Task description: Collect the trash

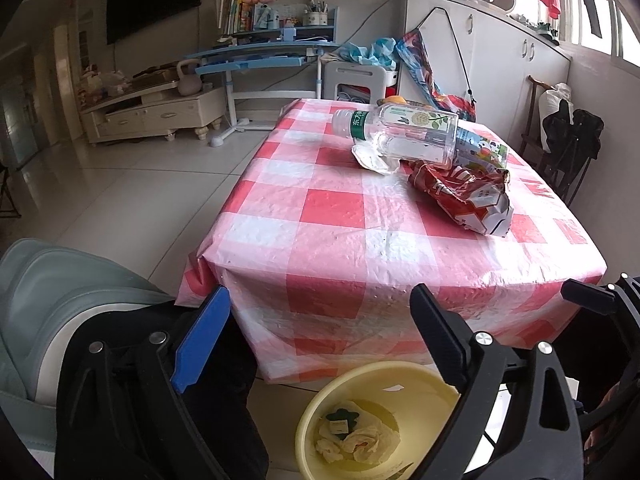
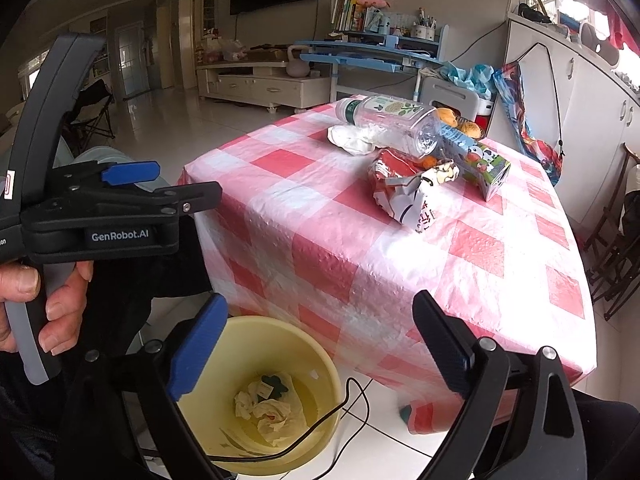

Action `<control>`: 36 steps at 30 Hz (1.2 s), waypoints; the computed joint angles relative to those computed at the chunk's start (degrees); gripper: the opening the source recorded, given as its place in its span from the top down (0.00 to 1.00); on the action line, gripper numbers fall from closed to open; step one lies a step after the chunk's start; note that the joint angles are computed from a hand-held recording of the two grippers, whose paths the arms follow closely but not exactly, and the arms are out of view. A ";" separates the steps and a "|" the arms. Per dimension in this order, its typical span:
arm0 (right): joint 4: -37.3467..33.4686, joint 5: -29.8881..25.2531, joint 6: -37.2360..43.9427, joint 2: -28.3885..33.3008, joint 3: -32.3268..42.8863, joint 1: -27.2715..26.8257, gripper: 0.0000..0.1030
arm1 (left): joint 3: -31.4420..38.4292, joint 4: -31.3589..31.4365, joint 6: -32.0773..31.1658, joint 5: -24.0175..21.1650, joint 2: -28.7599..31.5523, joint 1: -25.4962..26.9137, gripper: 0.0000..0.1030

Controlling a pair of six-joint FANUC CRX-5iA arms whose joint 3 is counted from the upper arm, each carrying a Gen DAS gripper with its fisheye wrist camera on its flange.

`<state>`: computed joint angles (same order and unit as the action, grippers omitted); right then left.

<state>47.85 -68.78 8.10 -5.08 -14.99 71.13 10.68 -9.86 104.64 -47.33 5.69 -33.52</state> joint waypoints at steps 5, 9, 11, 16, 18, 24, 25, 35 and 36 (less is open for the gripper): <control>0.31 -0.18 -0.39 -0.13 -0.18 0.08 0.13 | 0.18 -0.50 0.70 0.03 0.09 -0.08 0.14; 0.80 -0.31 -1.18 -0.29 -0.34 0.12 0.13 | 0.44 -0.39 0.89 0.01 0.32 0.07 0.13; 1.02 -0.12 -1.65 -0.45 -0.46 -0.01 0.13 | 0.78 -0.03 0.86 -0.05 0.59 0.31 0.13; 0.99 0.83 -3.28 -1.21 -0.98 -0.96 0.13 | 2.86 0.63 0.01 -0.69 1.95 0.97 0.13; 0.93 1.15 -3.22 -1.33 -0.93 -1.50 0.13 | 4.45 0.02 0.10 -0.91 2.93 1.02 0.13; 0.93 3.52 -3.79 -1.83 -1.20 -4.01 0.13 | 11.69 2.61 -1.50 -2.35 8.56 2.07 0.13; 0.88 3.71 -3.78 -1.83 -1.20 -4.45 0.13 | 13.46 2.92 -1.79 -2.72 9.98 2.13 0.13; 2.94 7.13 -1.16 0.01 0.06 -10.41 0.13 | 38.37 4.60 -6.14 -13.17 28.98 2.34 0.13; 3.14 7.76 -0.85 0.32 0.21 -11.17 0.13 | 41.63 5.12 -6.74 -14.89 31.22 2.40 0.13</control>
<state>50.98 -61.02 7.25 -4.76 -14.79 59.96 52.32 -4.75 97.91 -62.22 36.90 -31.12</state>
